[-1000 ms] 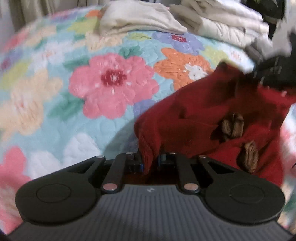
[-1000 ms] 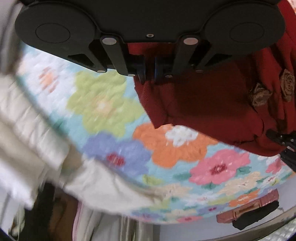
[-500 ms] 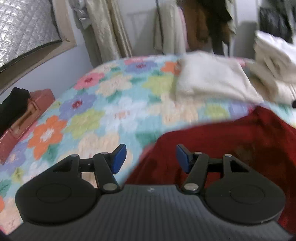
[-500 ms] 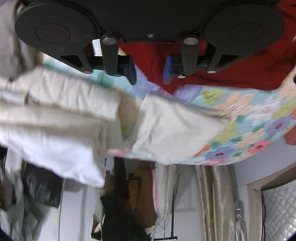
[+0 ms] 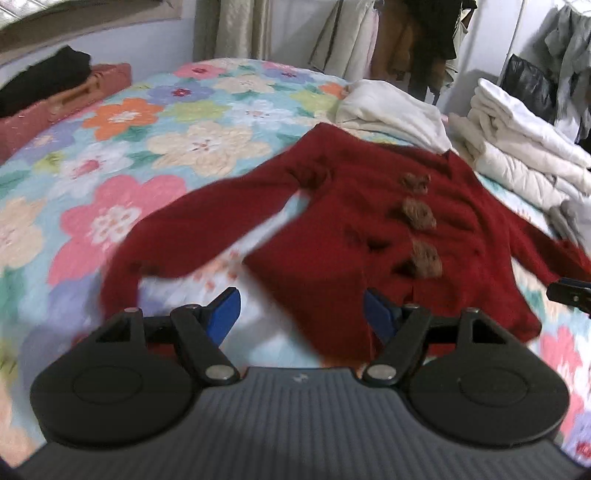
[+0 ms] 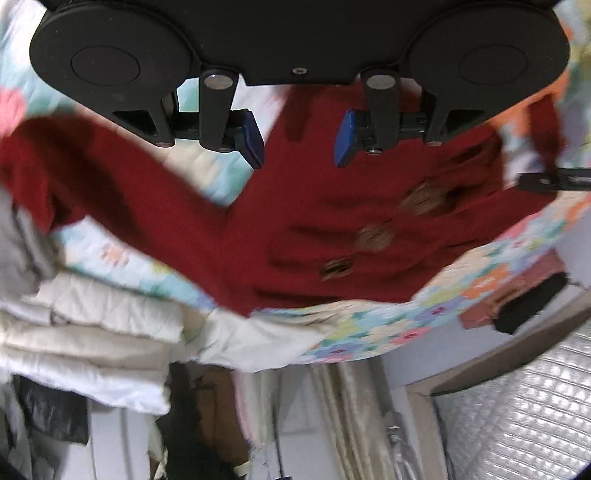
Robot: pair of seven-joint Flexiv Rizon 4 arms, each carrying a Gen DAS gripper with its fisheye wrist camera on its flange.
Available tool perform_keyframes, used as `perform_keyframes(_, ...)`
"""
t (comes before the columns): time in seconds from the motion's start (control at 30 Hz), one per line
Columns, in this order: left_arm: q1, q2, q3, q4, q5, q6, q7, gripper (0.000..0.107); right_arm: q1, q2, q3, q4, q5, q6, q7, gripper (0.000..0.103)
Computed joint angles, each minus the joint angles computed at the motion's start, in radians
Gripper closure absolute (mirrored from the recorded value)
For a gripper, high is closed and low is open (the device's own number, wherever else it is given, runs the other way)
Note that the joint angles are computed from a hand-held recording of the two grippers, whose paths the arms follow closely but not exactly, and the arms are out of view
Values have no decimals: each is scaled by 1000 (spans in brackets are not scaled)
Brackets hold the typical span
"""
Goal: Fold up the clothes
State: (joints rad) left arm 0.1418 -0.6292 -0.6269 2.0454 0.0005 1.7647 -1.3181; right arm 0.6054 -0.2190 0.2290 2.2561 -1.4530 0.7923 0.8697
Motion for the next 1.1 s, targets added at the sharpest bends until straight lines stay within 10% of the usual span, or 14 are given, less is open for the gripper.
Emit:
perform_keyframes(0.13, 40, -13, -33, 54, 70, 46, 24, 32, 17, -65, 0, -55, -56, 91, -60, 56)
perform_keyframes(0.27, -105, -36, 127, 12, 45, 127, -1, 12, 63, -144, -16, -123, -34, 87, -115, 54)
perform_keyframes(0.53, 85, -151, -96, -12, 94, 25, -75, 13, 187, -244, -52, -256, 120, -96, -326, 50)
perform_keyframes(0.7, 153, -280, -227, -62, 101, -17, -6, 11, 149, -248, -80, -265, 74, 28, -313, 43)
perform_keyframes(0.77, 149, -310, -239, -76, 74, -8, -10, 24, 128, -274, -90, -298, 94, 80, -387, 43)
perform_keyframes(0.83, 132, -305, -216, -80, 68, 8, -18, 87, 153, -292, -106, -330, 142, 9, -443, 43)
perform_keyframes(0.97, 140, -282, -201, -61, 55, -13, -4, 99, 195, -307, -126, -361, 226, -134, -441, 45)
perform_keyframes(1.07, 151, -272, -200, -44, 55, 1, -13, 100, 195, -282, -118, -316, 245, -152, -347, 96)
perform_keyframes(1.1, 157, -268, -204, -38, 54, 3, -19, 101, 191, -268, -114, -293, 240, -146, -304, 99)
